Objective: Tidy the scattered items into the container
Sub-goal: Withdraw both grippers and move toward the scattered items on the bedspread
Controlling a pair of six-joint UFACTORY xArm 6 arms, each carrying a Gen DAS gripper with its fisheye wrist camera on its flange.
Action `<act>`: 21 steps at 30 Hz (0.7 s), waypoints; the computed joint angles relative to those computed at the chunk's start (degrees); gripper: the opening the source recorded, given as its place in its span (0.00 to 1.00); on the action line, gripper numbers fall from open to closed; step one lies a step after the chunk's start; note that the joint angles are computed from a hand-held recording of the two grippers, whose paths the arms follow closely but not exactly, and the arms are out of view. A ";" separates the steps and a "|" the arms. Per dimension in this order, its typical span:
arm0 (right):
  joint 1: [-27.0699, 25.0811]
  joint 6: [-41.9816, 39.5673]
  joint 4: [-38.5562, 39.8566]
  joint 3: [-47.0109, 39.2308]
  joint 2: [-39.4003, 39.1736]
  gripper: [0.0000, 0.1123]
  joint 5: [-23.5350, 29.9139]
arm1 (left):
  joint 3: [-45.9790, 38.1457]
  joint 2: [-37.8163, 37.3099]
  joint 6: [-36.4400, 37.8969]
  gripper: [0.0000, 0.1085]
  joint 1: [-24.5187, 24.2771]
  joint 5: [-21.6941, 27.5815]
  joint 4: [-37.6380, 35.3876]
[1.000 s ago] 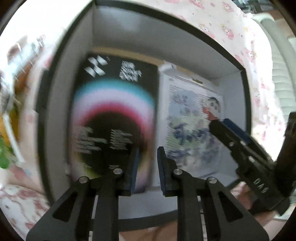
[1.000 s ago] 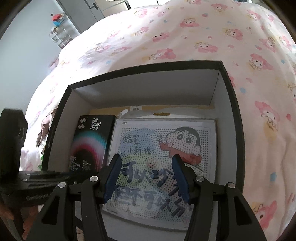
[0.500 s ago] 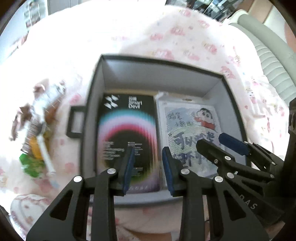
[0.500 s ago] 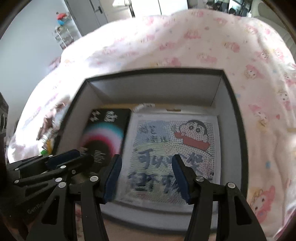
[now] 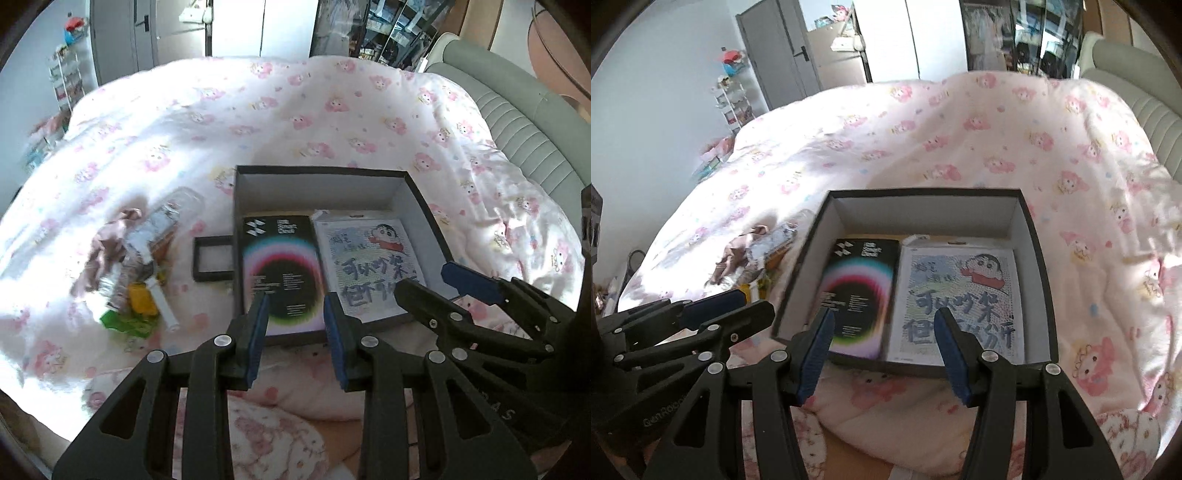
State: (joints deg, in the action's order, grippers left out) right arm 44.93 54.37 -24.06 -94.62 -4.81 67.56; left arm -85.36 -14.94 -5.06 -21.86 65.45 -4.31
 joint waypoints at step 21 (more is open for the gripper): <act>4.75 -10.65 13.03 -28.15 25.19 0.47 -4.63 | 9.14 -9.05 10.77 0.38 23.87 2.29 -11.38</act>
State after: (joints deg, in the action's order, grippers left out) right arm 49.68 43.72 -11.03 -122.77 20.38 62.93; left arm -76.22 -23.98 5.71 2.01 67.74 -15.69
